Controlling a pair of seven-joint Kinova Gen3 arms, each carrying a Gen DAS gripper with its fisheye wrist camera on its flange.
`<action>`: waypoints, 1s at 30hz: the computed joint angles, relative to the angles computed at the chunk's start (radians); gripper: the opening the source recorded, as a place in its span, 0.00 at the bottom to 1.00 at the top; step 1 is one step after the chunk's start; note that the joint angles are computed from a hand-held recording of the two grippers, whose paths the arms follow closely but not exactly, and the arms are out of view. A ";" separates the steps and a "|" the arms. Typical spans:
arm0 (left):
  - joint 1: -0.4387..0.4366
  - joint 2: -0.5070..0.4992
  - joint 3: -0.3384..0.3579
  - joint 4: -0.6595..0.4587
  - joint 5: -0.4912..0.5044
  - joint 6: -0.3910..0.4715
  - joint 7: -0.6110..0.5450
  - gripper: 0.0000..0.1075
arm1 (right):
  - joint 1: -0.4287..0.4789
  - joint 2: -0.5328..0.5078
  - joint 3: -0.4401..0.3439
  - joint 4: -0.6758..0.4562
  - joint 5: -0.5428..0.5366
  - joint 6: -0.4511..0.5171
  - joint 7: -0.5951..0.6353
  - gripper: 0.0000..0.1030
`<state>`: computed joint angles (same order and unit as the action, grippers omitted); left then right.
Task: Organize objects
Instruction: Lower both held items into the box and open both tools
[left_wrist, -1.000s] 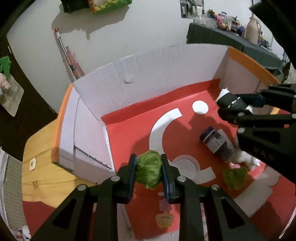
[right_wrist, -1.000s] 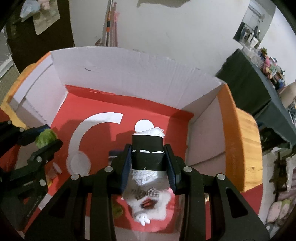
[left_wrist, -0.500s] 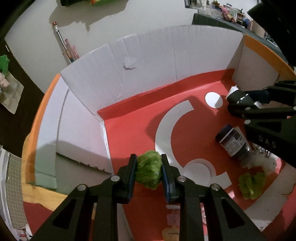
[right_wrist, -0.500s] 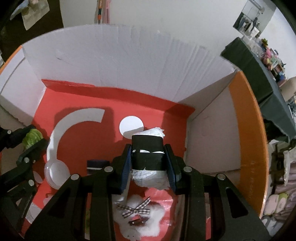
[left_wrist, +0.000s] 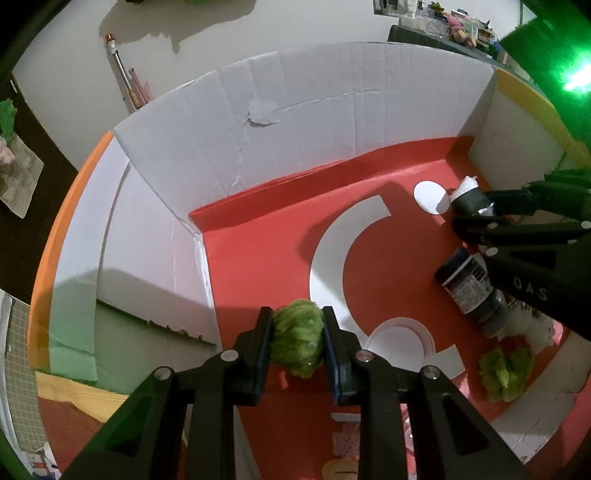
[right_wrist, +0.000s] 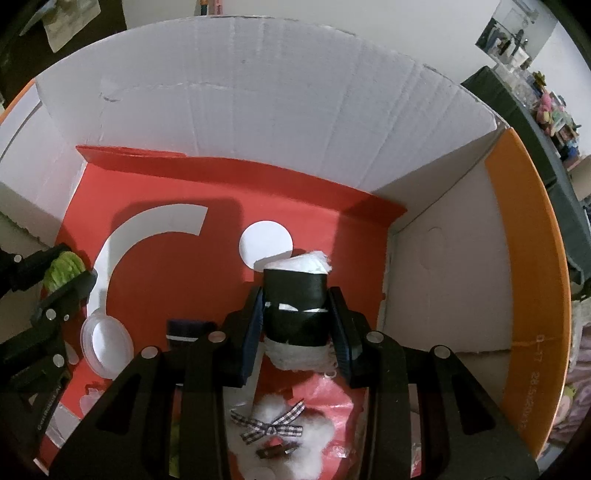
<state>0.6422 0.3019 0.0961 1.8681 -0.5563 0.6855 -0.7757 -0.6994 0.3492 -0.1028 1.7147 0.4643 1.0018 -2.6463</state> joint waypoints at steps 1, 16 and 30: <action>0.004 0.000 0.000 0.000 -0.005 0.003 0.001 0.25 | 0.000 -0.002 -0.001 0.001 -0.003 0.001 -0.001 0.32; 0.040 0.012 -0.004 0.010 -0.052 0.004 0.054 0.29 | -0.008 -0.016 -0.013 -0.001 -0.011 0.025 -0.010 0.32; 0.057 0.013 0.009 -0.010 -0.059 0.031 0.065 0.39 | -0.034 -0.033 -0.026 0.026 0.009 0.035 -0.056 0.37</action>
